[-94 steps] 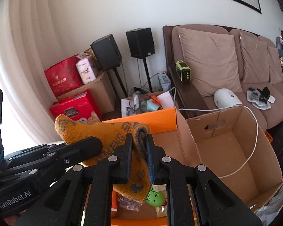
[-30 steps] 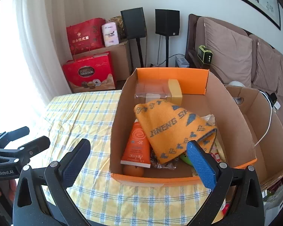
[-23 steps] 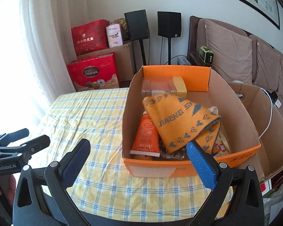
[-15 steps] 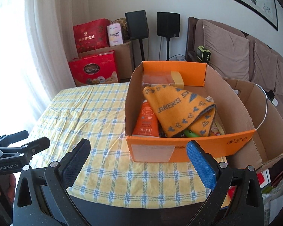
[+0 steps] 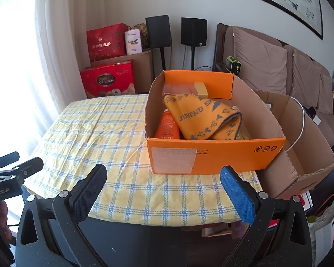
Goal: Organize objects
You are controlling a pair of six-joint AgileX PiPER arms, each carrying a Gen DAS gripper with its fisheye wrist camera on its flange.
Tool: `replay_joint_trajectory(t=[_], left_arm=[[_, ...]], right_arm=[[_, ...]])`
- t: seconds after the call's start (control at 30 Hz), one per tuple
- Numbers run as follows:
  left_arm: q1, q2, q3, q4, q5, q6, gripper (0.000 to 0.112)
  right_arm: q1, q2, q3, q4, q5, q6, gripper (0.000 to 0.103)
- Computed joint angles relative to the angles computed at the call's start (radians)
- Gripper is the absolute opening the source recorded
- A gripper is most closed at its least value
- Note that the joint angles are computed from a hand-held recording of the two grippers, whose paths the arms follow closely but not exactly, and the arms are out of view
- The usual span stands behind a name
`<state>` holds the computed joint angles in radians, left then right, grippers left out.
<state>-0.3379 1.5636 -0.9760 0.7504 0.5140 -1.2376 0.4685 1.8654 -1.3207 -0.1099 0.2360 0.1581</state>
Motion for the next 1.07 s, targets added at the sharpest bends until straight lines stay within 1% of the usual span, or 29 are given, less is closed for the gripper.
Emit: replay_joint_trajectory(t=[0.1, 0.2, 0.4, 0.57, 0.7, 1.07], left_arm=[[-0.011, 0.002, -0.001, 0.027, 0.023, -0.017, 0.103], [-0.007, 0.003, 0.0, 0.026, 0.014, -0.017, 0.103], [-0.001, 0.009, 0.001, 0.041, 0.008, -0.034, 0.103], [-0.005, 0.014, -0.007, 0.051, 0.015, -0.04, 0.103], [-0.004, 0.013, -0.008, 0.062, 0.017, -0.049, 0.103], [-0.018, 0.011, -0.01, 0.097, 0.038, -0.076, 0.103]], right_arm=[[0.002, 0.002, 0.0, 0.003, -0.004, 0.006, 0.103], [0.007, 0.002, -0.001, -0.031, -0.007, 0.047, 0.103], [0.011, 0.002, -0.004, -0.055, -0.002, 0.074, 0.103], [0.008, 0.001, -0.005, -0.028, -0.002, 0.05, 0.103], [0.01, -0.004, -0.003, -0.054, -0.001, 0.078, 0.103], [0.009, -0.009, 0.001, -0.052, -0.003, 0.083, 0.103]])
